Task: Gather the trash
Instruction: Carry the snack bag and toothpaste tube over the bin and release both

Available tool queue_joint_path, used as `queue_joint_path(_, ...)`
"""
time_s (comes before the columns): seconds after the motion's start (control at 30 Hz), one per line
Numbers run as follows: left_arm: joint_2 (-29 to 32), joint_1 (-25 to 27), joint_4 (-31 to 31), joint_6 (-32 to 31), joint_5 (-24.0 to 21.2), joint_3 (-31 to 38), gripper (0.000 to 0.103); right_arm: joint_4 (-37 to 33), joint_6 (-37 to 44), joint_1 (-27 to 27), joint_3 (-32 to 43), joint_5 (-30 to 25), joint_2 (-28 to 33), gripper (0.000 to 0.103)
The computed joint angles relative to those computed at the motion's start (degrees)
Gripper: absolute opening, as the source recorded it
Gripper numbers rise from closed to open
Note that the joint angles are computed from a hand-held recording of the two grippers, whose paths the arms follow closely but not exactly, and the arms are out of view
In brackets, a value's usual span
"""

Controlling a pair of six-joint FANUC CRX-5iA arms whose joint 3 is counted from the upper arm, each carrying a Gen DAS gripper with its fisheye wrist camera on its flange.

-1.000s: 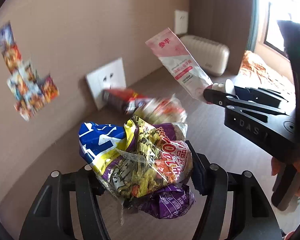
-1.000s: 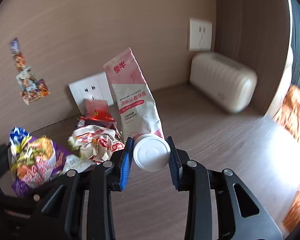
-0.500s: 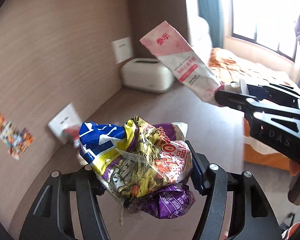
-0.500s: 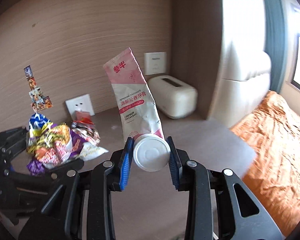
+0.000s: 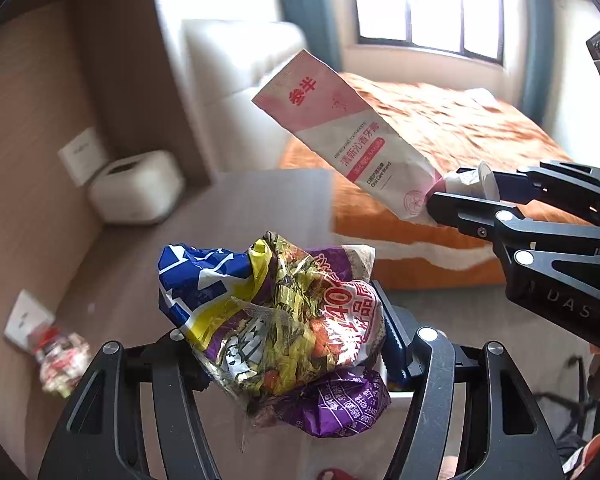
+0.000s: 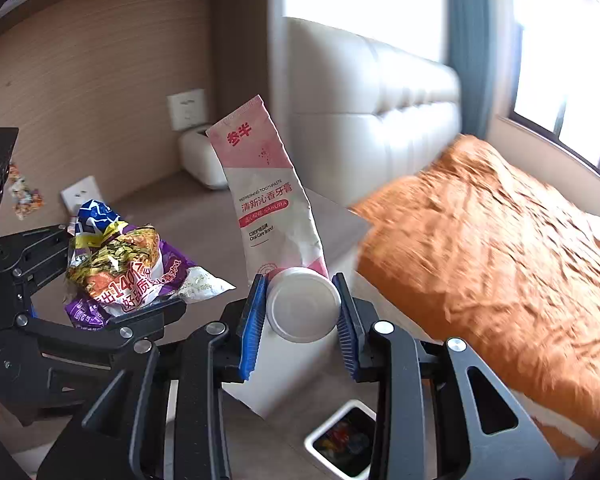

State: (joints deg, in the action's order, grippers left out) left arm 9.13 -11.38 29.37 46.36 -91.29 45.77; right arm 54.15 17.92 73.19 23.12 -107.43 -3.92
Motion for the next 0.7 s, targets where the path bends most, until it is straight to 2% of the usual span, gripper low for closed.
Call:
queue_joint_path(0.2, -0.96, -7.11, -2.24, -2.97, -0.4, -4.45, 0.062, -1.6, -9.67, 5.27, -8.65, -8.21, -6.65, 0.035)
queue_joint_path(0.43, -2.14, -15.5, -6.22, -6.85, 1.59, -11.47, 0.062, -8.29, -24.24, 12.15, -20.16, -15.37, -15.54, 0.035)
queue_joint_path(0.6, -1.88, -20.54, -9.03, -10.4, 4.36, -18.29, 0.062, -15.13, -34.24, 15.91, -29.93, -15.38, -22.89, 0.035)
queue_joint_path(0.7, -1.6, -22.94, -10.99, -12.6, 6.74, -23.17, 0.062, -18.94, -39.03, 17.45, -37.18, -12.54, -28.18, 0.035)
